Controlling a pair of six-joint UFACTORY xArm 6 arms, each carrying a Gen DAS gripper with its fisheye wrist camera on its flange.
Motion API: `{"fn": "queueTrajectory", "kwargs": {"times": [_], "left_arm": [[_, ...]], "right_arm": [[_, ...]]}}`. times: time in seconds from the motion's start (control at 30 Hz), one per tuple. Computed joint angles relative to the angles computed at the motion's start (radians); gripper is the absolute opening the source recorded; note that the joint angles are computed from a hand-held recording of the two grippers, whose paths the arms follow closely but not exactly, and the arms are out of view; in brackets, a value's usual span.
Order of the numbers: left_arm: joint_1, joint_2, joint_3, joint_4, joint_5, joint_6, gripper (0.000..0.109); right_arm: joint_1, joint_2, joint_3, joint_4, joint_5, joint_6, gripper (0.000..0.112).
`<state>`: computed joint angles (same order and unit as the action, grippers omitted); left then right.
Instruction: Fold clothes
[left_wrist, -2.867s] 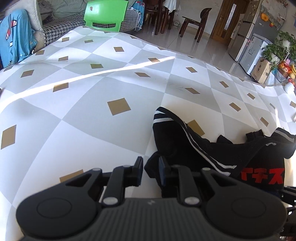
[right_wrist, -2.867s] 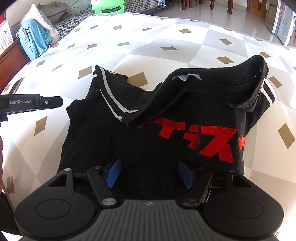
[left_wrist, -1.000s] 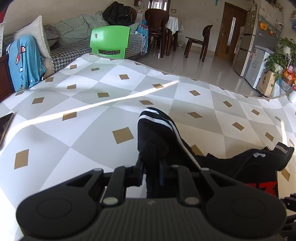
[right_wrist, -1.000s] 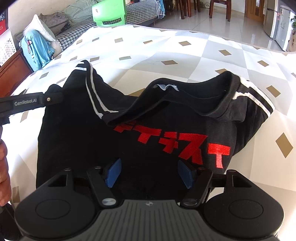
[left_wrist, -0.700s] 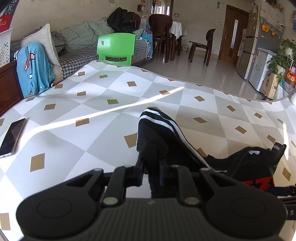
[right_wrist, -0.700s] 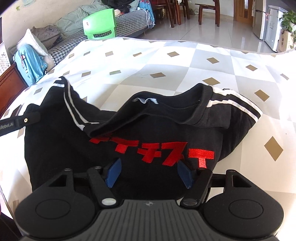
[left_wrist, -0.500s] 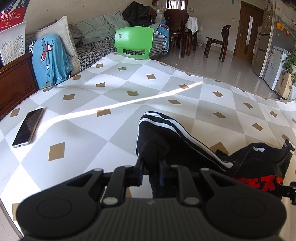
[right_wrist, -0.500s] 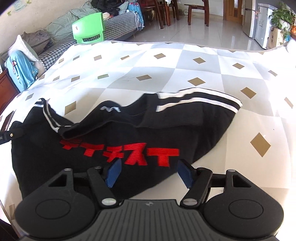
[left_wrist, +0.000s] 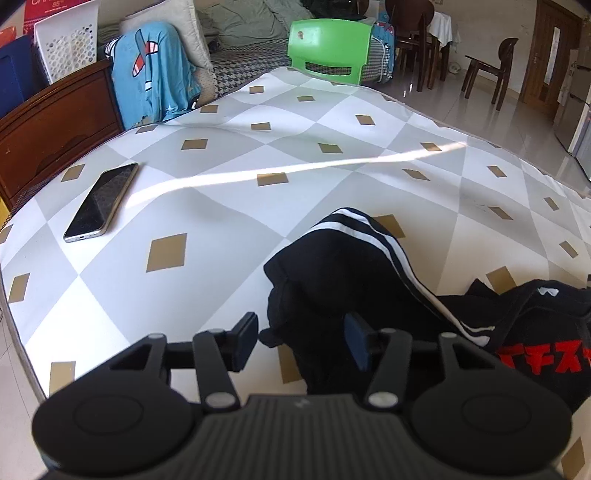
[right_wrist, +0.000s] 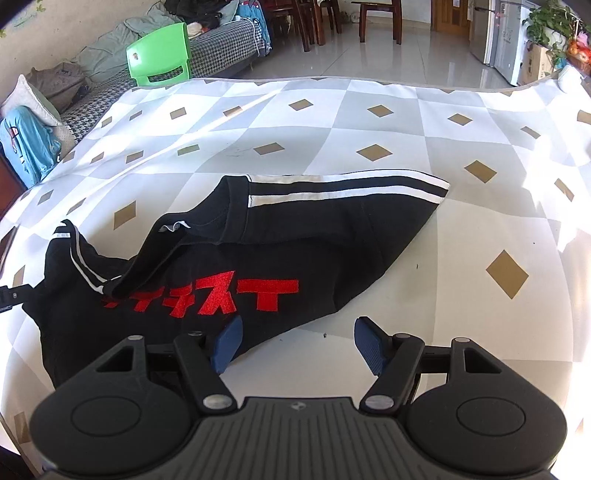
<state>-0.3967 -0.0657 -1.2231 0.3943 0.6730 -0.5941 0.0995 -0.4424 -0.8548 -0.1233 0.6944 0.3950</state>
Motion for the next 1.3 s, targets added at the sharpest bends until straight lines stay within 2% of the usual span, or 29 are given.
{"fn": "queueTrajectory", "kwargs": {"times": [0.27,0.47,0.8,1.0,1.1,1.17,1.23,1.3], "left_arm": [[-0.048,0.026,0.005,-0.207,-0.067,0.230,0.056],[-0.096,0.049,0.006,-0.140,-0.101,0.291,0.056],[-0.115,0.101,-0.017,-0.256,-0.102,0.421,0.056],[-0.110,0.136,-0.036,-0.245,-0.107,0.388,0.054],[-0.106,0.148,-0.044,-0.258,-0.116,0.379,0.048],[-0.105,0.158,-0.051,-0.263,-0.120,0.376,0.032],[-0.103,0.169,-0.057,-0.262,-0.129,0.355,0.025],[-0.100,0.175,-0.061,-0.260,-0.137,0.333,0.024]], "right_arm": [[0.013,0.020,-0.011,-0.001,0.011,-0.010,0.067],[0.018,0.031,-0.017,0.003,0.015,-0.017,0.067],[0.027,0.043,-0.023,-0.005,0.020,-0.021,0.067],[0.031,0.054,-0.029,-0.012,0.024,-0.021,0.067],[0.033,0.057,-0.030,-0.021,0.023,-0.018,0.067],[0.033,0.057,-0.029,-0.033,0.020,-0.010,0.067],[0.031,0.057,-0.029,-0.046,0.017,0.001,0.067],[0.027,0.058,-0.030,-0.046,0.017,0.006,0.067]]}}
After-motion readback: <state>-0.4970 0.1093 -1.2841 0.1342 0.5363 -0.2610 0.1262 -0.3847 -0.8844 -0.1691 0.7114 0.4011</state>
